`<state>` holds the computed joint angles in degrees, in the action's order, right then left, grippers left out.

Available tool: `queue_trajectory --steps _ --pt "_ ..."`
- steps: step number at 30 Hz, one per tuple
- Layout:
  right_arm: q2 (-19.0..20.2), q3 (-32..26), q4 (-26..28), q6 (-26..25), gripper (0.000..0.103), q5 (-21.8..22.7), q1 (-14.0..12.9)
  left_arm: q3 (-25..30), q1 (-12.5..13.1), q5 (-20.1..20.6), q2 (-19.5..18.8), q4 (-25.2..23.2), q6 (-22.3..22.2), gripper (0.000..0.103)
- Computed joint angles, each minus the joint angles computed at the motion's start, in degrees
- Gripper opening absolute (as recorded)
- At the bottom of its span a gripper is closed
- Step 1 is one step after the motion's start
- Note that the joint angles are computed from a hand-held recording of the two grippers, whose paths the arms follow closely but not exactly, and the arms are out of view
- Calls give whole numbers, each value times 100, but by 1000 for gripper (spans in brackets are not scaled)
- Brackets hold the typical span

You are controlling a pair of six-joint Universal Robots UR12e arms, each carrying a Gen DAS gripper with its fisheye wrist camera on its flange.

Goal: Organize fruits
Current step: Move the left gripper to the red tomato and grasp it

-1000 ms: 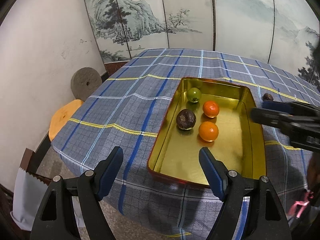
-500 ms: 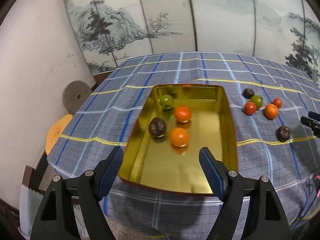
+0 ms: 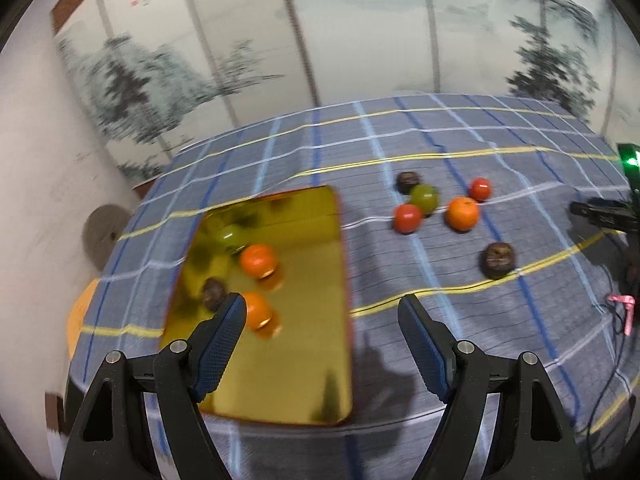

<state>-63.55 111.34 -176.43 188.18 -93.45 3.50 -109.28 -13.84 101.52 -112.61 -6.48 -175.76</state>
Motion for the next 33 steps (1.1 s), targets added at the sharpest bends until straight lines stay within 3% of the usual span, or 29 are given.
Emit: queue_trajectory --steps 8,14,17,23,26,31,33 --pt "37 -1 -114 -29 76 224 -30 697 -41 -716 -355 -817 595 78" --pt "25 54 -232 85 79 482 -114 1303 -46 -987 -820 -1122 1456 77" --pt "20 59 -245 98 81 518 -125 1712 -15 -1202 -1051 -1751 1830 75" --pt "18 73 -283 139 81 582 -155 2245 49 -1332 -1374 -2480 1962 72" --pt "18 67 -260 111 83 574 -150 2506 42 -1151 -1543 -2892 1988 59" --pt "22 49 -203 56 87 572 -139 2639 165 -1750 -1562 -3345 1814 35" --pt "24 40 -189 53 88 571 -135 2558 150 -1656 -1509 -3307 1622 35"
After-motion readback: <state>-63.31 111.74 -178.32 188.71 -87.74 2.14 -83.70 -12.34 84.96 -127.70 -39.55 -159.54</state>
